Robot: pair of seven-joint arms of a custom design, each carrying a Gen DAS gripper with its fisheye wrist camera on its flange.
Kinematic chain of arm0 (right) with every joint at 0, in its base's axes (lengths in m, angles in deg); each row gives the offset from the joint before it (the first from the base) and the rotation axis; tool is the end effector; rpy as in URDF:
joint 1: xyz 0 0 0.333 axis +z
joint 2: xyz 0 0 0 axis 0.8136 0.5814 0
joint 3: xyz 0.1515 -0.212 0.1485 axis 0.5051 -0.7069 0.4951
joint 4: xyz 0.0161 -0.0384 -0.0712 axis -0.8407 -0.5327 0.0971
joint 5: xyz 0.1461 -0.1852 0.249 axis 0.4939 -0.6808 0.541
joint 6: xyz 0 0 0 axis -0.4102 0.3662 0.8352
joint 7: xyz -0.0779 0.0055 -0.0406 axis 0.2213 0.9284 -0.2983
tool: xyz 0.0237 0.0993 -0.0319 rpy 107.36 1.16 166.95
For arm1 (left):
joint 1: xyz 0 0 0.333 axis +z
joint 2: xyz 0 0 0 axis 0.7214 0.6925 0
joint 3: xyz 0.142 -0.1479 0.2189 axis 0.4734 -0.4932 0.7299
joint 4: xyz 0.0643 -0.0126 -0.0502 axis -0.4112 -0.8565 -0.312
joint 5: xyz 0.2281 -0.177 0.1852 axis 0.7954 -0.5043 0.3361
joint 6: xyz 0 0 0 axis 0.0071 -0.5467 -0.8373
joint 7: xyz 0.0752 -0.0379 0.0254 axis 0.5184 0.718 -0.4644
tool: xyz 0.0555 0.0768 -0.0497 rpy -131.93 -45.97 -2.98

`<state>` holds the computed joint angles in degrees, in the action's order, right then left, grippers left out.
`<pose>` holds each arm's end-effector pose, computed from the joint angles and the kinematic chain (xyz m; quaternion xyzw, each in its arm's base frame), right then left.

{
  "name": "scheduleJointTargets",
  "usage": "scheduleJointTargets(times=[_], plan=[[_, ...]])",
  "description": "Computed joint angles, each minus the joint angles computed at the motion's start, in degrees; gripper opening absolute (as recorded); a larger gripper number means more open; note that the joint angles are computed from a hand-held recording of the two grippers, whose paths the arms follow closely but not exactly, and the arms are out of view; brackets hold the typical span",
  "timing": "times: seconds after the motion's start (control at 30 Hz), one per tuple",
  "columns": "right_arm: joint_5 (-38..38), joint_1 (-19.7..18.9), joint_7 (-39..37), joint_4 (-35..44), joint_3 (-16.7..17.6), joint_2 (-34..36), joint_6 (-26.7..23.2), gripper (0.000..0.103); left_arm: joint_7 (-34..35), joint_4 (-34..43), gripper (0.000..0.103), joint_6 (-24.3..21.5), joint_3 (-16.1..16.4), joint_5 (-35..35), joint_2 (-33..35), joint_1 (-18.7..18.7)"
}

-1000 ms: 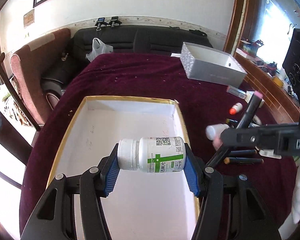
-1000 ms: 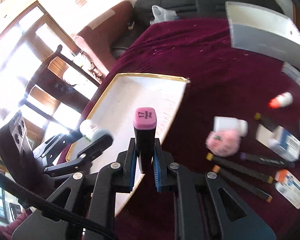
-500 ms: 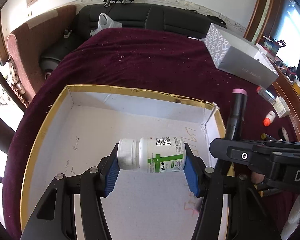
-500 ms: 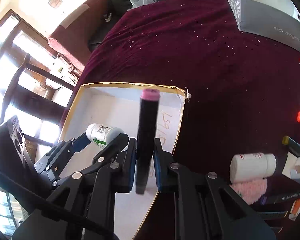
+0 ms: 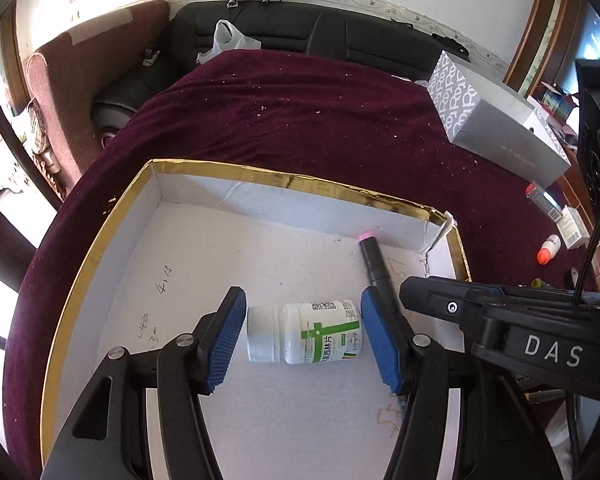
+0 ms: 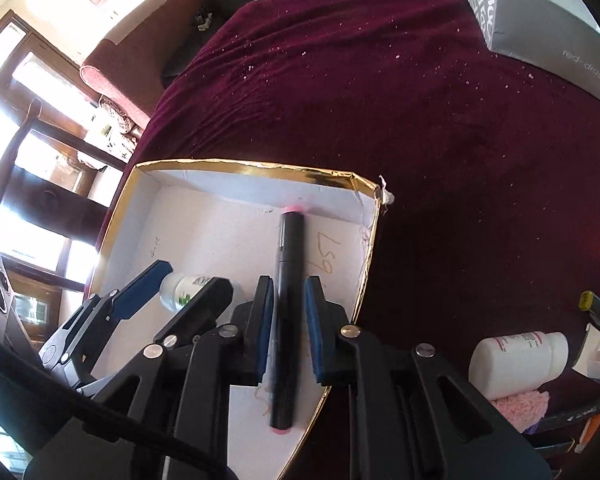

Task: Organize objects
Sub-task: 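Carry bottle and marker into the white tray and open both grippers, then grasp the pink fluffy toy with the left gripper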

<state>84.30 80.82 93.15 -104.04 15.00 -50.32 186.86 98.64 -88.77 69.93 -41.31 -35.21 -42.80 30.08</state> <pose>0.4972 0.3400 0.5225 -0.6766 0.6890 0.0126 0.2594 0.4725 -0.2805 0.5089 -0.6131 0.7282 -0.2759 0.1329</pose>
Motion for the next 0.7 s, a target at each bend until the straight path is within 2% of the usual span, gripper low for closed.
scheduleJointTargets(times=[0.1, 0.17, 0.23, 0.3, 0.4, 0.47, 0.53, 0.6, 0.63, 0.67, 0.7], plan=[[1.19, -0.17, 0.32, -2.26, 0.09, -1.85, 2.49, 0.025, 1.12, -0.68, 0.059, 0.78, 0.19, -3.19, -1.08, 0.23], [-2.11, 0.41, 3.54, -4.39, -0.4, -4.26, 3.75, 0.038, 2.51, -1.05, 0.06, 0.99, 0.3, -5.24, -1.96, 0.37], [-5.16, 0.65, 5.6, -6.49, -0.42, -6.64, 4.93, 0.043, 2.84, -1.82, 0.06, 0.95, 0.3, -5.6, -3.52, 0.49], [-9.7, 0.68, 8.89, -9.74, -0.25, -10.4, 5.82, 0.044, 2.99, -2.69, 0.06, 0.98, 0.27, -6.31, -5.13, 0.53], [-14.69, -0.13, 13.02, -14.11, 0.61, -15.39, 6.57, 0.045, 5.34, -4.82, 0.06, 1.89, 0.72, -11.01, -8.44, -0.16], [-18.63, -1.34, 16.29, -17.59, 1.56, -19.44, 7.2, 0.044, 7.03, -6.62, 0.06, 3.07, 0.84, -13.76, -11.09, -1.11], [-26.2, -3.8, 21.69, -21.57, 3.94, -25.24, 6.54, 0.046, 8.67, -7.73, 0.062, 4.07, 0.77, -15.83, -12.82, -2.25], [-34.21, -7.37, 27.5, -25.06, 7.46, -31.25, 4.78, 0.071, 9.49, -8.47, 0.067, 4.93, 0.01, -16.63, -14.08, -3.51], [-37.82, -9.27, 31.1, -27.87, 8.96, -35.12, 4.3, 0.091, 10.25, -8.55, 0.067, 5.13, -0.16, -17.4, -14.26, -4.44], [-40.14, -9.26, 34.83, -30.89, 8.46, -38.63, 3.94, 0.092, 11.36, -8.39, 0.067, 5.1, -0.26, -18.47, -14.12, -5.63], [-38.43, -11.16, 34.92, -32.1, 9.36, -40.14, 4.1, 0.092, 12.43, -7.57, 0.067, 4.46, -0.73, -19.16, -13.33, -6.85]])
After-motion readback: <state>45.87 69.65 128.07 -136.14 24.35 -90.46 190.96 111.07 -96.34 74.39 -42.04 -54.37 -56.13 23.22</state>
